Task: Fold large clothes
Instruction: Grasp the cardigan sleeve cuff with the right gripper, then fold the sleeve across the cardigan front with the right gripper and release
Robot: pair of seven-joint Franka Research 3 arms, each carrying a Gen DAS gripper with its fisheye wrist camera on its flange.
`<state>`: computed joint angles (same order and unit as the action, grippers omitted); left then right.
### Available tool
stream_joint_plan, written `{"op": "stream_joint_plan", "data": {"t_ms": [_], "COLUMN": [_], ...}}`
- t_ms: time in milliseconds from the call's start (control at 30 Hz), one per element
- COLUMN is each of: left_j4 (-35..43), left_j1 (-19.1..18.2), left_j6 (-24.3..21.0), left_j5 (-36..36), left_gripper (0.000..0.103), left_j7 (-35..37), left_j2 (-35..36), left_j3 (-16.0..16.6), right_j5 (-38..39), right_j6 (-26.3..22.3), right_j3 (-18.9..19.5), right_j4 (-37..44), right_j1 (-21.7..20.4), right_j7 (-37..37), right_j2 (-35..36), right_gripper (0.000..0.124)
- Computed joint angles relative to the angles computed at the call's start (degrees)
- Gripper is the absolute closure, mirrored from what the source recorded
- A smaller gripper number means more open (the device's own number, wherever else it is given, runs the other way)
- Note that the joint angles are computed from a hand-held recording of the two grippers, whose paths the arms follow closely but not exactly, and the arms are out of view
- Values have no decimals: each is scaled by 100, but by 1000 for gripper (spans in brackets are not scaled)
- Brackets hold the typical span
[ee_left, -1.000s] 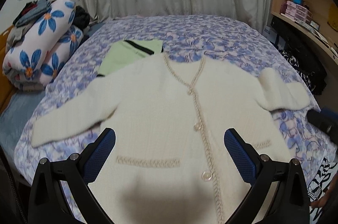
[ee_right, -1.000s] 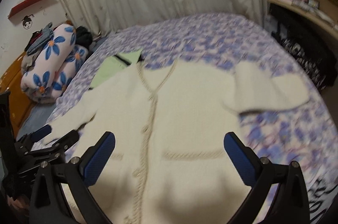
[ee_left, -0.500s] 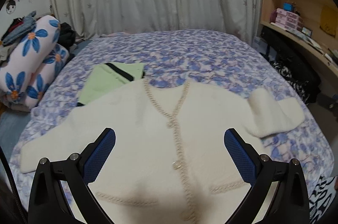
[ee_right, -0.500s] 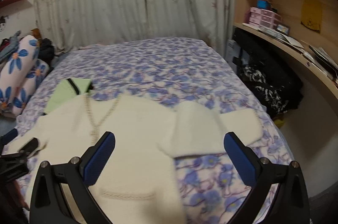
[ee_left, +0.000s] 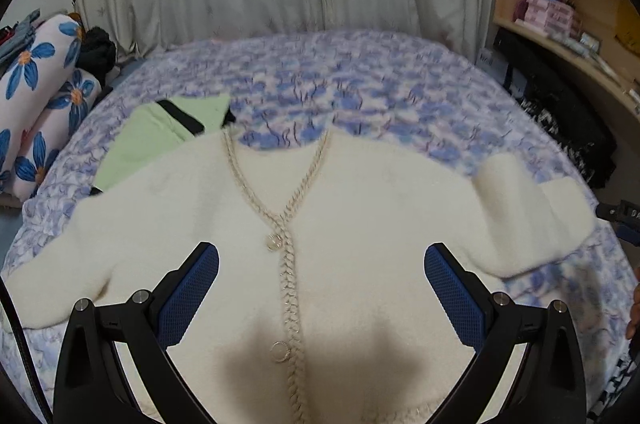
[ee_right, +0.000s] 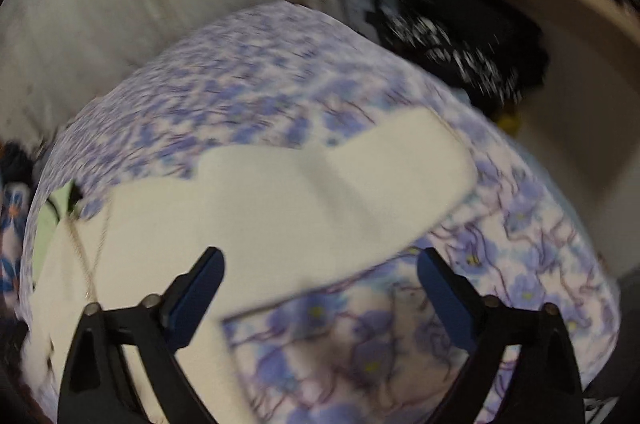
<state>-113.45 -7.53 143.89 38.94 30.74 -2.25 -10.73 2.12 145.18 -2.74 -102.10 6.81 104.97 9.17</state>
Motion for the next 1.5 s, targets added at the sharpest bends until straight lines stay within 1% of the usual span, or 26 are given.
{"op": "stream_joint_plan", "data": {"t_ms": [67,133,200,267,367,433,500,600,633,667,700,733,767,867,900,933,1000,1067,1133,1167,1200,1233,1300,1367,1433,1500], "left_j4": [229,358,435,602,773,772,686,526,476,412,361,313,272,140,81,-7,-180,-305,-464,-544,-631,-714,-912,-1102,-1284,-1433], "left_j1": [-2,-15,-7,-26,-143,-171,-178,-179,-178,-173,-172,-169,-155,-113,-93,-54,28,89,157,191,232,277,383,468,533,578], "left_j6": [-13,33,199,201,113,223,343,570,610,673,713,733,759,800,816,894,1038,1013,995,967,912,853,832,878,993,1121], "left_j5": [-143,-349,-683,-927,-823,-825,-838,-772,-731,-692,-626,-566,-546,-537,-561,-662,-909,-1001,-1058,-981,-842,-711,-501,-532,-695,-874], "left_gripper": [1,1,1,1,1,1,1,1,1,1,1,1,1,1,1,1,1,1,1,1,1,1,1,1,1,1], "left_j7": [37,132,320,526,503,484,456,387,361,345,313,309,351,484,463,473,542,519,545,496,389,275,43,-6,121,302], "left_j2": [356,607,825,1067,1275,1312,1251,1138,1091,1038,990,935,889,732,667,594,456,320,152,57,-53,-154,-332,-477,-575,-639], "left_j3": [16,61,100,122,202,230,254,281,289,292,298,296,288,257,254,251,248,250,255,253,247,236,224,242,287,321], "right_j5": [121,358,525,772,997,1352,1607,1809,1819,1778,1704,1751,1786,1594,1378,1282,1406,1432,1743,2016,2275,2669,2789,2521,2075,1509], "right_j6": [-120,-324,-415,-420,-317,-269,-121,-192,-170,-87,-63,-77,14,868,1175,1356,1783,2071,2339,2377,2361,2231,2049,1946,1598,1313], "right_j3": [-67,-134,-168,-171,-180,-96,-46,-38,-49,-69,-87,-34,-13,-41,-72,-55,218,375,712,903,1000,1187,1217,1153,1024,847], "right_j4": [180,399,480,555,642,744,822,1112,1182,1186,1215,1268,1216,700,503,383,101,-85,-266,-298,-329,-292,-277,-291,-235,-242], "right_j1": [-87,-220,-304,-412,-509,-644,-724,-796,-792,-768,-745,-786,-790,-570,-408,-324,-259,-109,-21,22,57,102,313,621,928,1198], "right_j7": [106,264,390,444,549,479,434,515,554,550,514,392,330,161,92,8,-548,-990,-1845,-2376,-2746,-3276,-3567,-3607,-3382,-2967], "right_j2": [266,566,709,880,1118,1291,1425,1671,1714,1710,1709,1723,1668,1238,1029,891,539,283,10,-86,-153,-188,-180,-86,108,227], "right_gripper": [40,54,58,59,59,58,57,56,57,59,82,114,116,116,116,116,116,116,116,116,116,116,116,116,113,111]}}
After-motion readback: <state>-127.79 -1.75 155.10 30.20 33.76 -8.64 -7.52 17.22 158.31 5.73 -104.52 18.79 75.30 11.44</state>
